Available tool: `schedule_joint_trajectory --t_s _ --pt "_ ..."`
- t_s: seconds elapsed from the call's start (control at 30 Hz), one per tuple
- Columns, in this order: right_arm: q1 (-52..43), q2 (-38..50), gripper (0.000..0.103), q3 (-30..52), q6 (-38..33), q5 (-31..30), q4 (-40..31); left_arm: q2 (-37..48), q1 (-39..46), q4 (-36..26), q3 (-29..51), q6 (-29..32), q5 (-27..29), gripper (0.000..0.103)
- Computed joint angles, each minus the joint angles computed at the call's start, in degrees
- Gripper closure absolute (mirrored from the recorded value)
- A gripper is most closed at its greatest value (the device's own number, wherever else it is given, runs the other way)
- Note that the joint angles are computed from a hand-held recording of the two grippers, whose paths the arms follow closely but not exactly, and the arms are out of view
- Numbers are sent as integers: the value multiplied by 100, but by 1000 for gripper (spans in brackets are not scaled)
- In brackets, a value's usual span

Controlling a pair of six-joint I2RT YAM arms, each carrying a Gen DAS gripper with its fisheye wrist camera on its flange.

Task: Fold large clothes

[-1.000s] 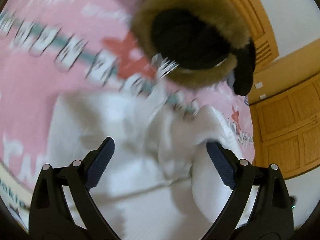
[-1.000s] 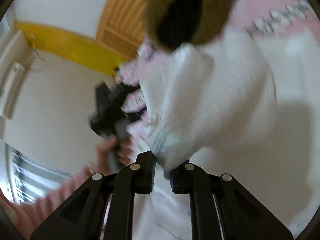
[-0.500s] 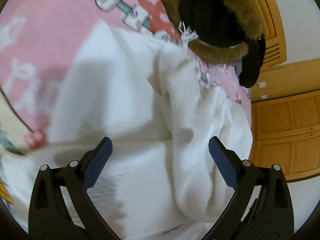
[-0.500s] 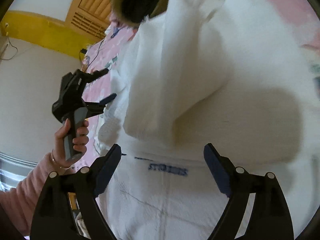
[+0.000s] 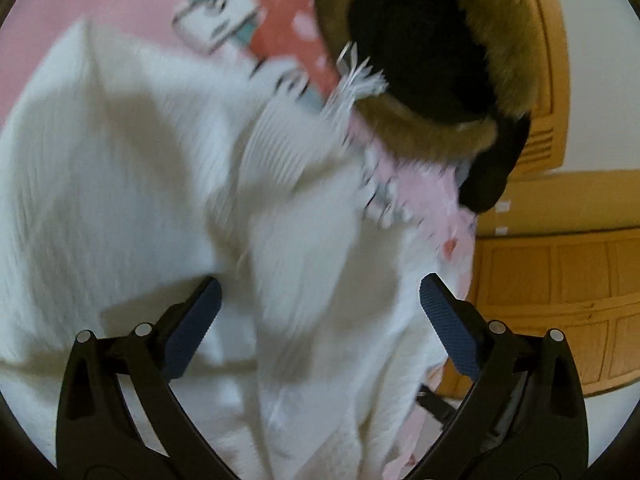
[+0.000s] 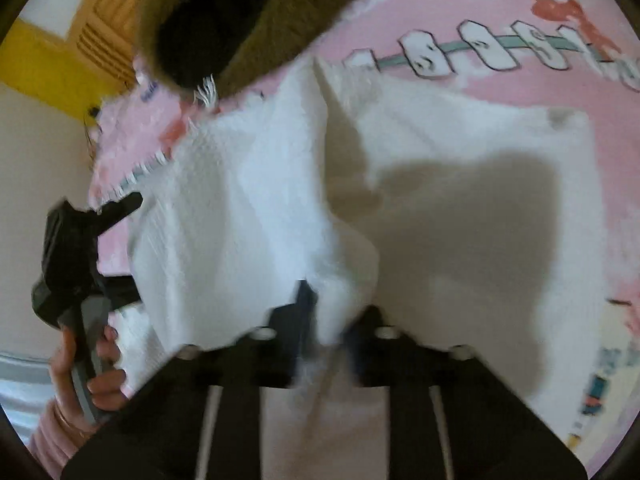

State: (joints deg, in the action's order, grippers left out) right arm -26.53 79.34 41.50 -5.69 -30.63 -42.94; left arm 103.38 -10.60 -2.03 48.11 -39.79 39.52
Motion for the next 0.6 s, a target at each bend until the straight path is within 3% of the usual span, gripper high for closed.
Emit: schedule_joint_trajectory --t_s 0.1,0.27,0.37,0.4,0.47,0.6 --pt "-248 -5 96 337 -151 -1243 175 -218 177 21 283 -88 -55 8" --pt "-606 -239 96 615 -443 -2160 579 -344 447 -488 988 286 -25 8" --pt "-1759 640 96 340 -1673 -3434 -337 -496 567 -743 965 490 40 8" --pt "-2329 1296 96 228 -2497 -3729 -944 -549 556 -840 901 603 57 8" --pt "-3053 2277 96 126 -3266 -3790 -1391 -644 442 -996 743 833 53 7" --pt "-4740 3507 96 -14 -4666 -3028 -1910 -1113 -200 -1347 86 1266 -494 7"
